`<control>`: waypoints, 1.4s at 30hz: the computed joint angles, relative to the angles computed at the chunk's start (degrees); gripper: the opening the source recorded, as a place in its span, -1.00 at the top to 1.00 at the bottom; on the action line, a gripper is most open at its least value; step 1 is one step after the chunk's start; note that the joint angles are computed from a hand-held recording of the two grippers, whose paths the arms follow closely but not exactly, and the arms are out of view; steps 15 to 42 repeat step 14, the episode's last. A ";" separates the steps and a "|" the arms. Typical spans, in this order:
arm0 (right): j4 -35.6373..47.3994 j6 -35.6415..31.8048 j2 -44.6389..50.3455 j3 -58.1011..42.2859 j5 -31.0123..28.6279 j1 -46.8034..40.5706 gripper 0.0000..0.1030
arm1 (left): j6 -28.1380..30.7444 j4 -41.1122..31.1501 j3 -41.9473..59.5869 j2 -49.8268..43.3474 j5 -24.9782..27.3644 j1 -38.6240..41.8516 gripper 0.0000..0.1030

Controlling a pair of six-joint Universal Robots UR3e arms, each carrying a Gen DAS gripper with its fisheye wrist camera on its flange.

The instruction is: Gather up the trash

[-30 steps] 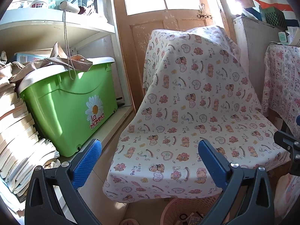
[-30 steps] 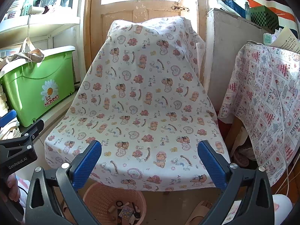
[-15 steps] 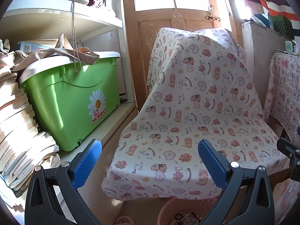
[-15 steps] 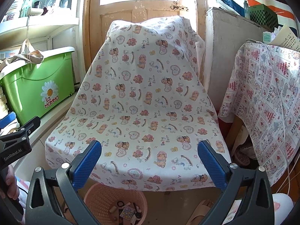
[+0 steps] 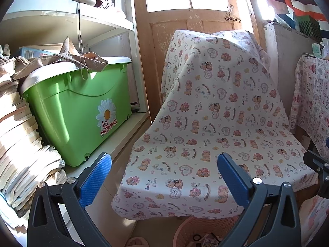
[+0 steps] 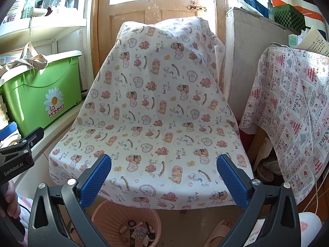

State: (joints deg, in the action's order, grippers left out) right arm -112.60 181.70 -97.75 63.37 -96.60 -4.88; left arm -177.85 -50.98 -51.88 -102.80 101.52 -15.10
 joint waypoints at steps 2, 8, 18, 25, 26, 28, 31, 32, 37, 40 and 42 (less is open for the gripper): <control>0.03 -0.23 -0.01 -0.01 0.26 -0.18 -1.00 | 0.33 0.02 -0.04 0.05 -0.39 0.14 -0.98; 0.11 -0.15 0.11 -0.15 -0.16 0.13 -1.00 | 0.72 -0.24 -0.18 0.38 -1.31 0.40 -0.98; 0.19 -0.16 0.06 -0.10 0.38 -0.30 -1.00 | 1.22 0.61 -0.15 0.05 0.06 -0.31 -0.98; 0.19 -0.16 0.06 -0.10 0.38 -0.30 -1.00 | 1.22 0.61 -0.15 0.05 0.06 -0.31 -0.98; 0.19 -0.16 0.06 -0.10 0.38 -0.30 -1.00 | 1.22 0.61 -0.15 0.05 0.06 -0.31 -0.98; 0.19 -0.16 0.06 -0.10 0.38 -0.30 -1.00 | 1.22 0.61 -0.15 0.05 0.06 -0.31 -0.98; 0.19 -0.16 0.06 -0.10 0.38 -0.30 -1.00 | 1.22 0.61 -0.15 0.05 0.06 -0.31 -0.98; 0.19 -0.16 0.06 -0.10 0.38 -0.30 -1.00 | 1.22 0.61 -0.15 0.05 0.06 -0.31 -0.98; 0.19 -0.16 0.06 -0.10 0.38 -0.30 -1.00 | 1.22 0.61 -0.15 0.05 0.06 -0.31 -0.98; 0.19 -0.16 0.06 -0.10 0.38 -0.30 -1.00 | 1.22 0.61 -0.15 0.05 0.06 -0.31 -0.98; 0.19 -0.16 0.06 -0.10 0.38 -0.30 -1.00 | 1.22 0.61 -0.15 0.05 0.06 -0.31 -0.98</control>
